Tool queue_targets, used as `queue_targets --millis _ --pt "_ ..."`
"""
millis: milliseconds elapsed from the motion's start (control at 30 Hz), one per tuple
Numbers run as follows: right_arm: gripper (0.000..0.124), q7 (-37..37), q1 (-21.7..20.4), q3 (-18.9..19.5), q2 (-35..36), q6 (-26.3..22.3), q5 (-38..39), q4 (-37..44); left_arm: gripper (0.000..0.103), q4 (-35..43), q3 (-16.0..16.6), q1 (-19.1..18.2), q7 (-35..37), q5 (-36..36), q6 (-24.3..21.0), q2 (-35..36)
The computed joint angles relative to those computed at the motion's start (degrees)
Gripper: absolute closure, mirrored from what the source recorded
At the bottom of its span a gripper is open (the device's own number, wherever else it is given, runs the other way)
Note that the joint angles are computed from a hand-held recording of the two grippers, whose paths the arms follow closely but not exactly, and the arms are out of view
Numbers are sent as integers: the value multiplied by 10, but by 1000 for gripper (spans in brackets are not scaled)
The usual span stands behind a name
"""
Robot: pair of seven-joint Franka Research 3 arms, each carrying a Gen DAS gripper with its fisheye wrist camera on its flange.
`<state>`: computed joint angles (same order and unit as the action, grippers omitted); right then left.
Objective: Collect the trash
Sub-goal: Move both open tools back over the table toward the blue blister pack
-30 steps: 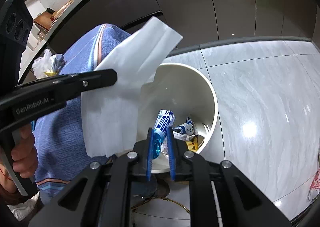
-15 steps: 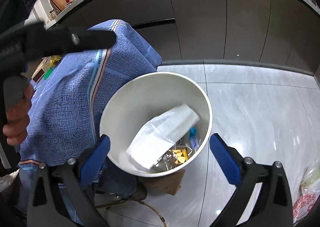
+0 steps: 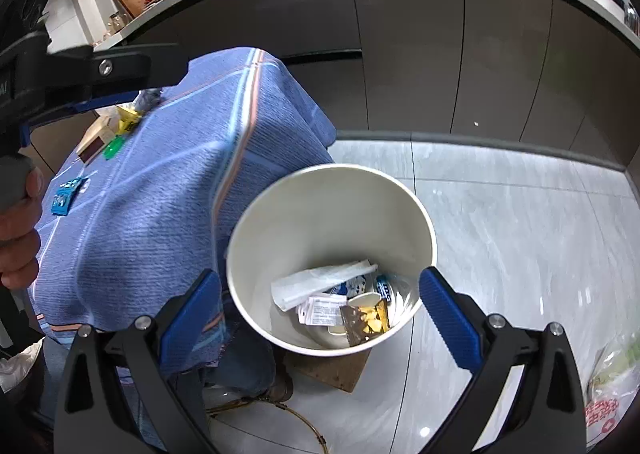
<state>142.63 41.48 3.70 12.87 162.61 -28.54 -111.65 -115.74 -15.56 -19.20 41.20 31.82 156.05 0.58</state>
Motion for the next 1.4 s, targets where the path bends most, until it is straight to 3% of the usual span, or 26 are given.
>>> queue_targets --millis 333,533,700,933,1033,1200,1300,1400 --pt "24 8 19 2 -5 6 -48 39 9 -74 -9 27 -79 43 -52 -116" --pt "24 45 37 -4 5 34 -87 72 8 -156 -2 50 -94 -1 -73 -223" --pt "24 -33 42 17 37 58 -22 119 8 -231 11 63 -93 -50 -100 -317" --pt "24 -200 51 65 102 9 97 220 8 -319 35 86 -73 -86 -145 -433" --pt "24 -243 69 64 134 -25 128 274 9 -351 59 84 -46 -111 -147 -467" --pt "24 -273 109 38 183 -88 159 365 11 -393 103 83 13 -158 -113 -483" --pt "24 -294 119 36 212 -121 183 415 21 -410 133 78 58 -196 -93 -477" --pt "24 -313 127 33 241 -149 205 463 26 -412 167 68 113 -238 -69 -453"
